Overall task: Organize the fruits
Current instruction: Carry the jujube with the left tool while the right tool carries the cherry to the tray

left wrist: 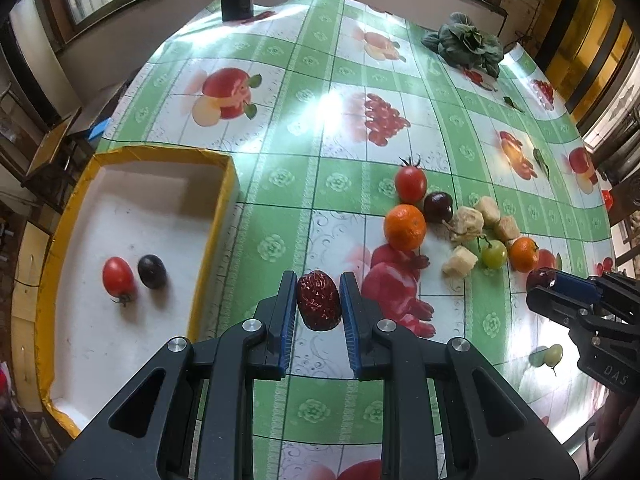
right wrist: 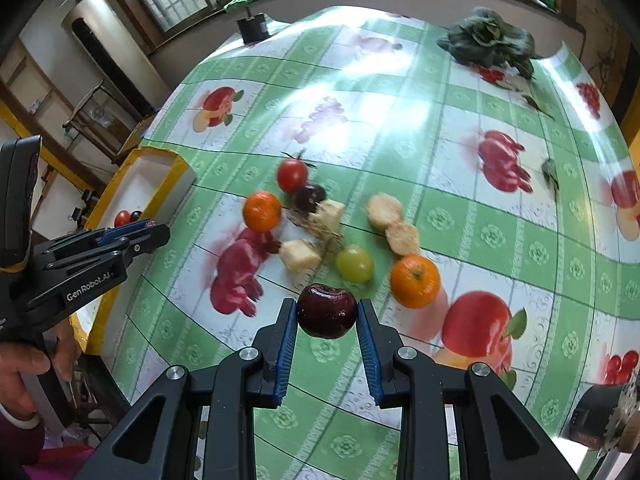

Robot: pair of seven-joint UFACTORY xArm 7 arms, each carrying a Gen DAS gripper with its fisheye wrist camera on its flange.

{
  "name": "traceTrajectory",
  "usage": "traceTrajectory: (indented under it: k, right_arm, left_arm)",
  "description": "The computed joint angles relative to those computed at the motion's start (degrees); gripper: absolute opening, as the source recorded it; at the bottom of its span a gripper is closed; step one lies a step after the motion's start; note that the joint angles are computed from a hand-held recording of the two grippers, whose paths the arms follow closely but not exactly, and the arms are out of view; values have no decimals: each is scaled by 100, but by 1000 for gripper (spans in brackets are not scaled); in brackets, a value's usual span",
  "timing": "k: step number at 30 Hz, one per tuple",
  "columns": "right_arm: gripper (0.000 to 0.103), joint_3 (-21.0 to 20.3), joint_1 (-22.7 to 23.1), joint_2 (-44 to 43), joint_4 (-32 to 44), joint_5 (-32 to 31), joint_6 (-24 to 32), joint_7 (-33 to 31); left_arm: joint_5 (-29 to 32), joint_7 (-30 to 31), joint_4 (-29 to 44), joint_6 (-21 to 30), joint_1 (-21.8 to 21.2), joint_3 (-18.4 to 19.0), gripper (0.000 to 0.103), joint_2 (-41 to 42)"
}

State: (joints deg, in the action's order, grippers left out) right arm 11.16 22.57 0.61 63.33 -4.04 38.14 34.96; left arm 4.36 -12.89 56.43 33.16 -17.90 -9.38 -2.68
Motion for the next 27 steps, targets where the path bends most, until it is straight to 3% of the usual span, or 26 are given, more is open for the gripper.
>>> traceTrajectory:
  k: [9, 27]
  right_arm:
    - [29, 49, 199, 606, 820, -102, 132, -216]
    - [29, 45, 855, 2428, 3179, 112, 713, -1185]
  left_arm:
    - [17, 47, -114, -28, 199, 133, 21, -186]
    - [31, 45, -545, -77, 872, 465, 21, -533]
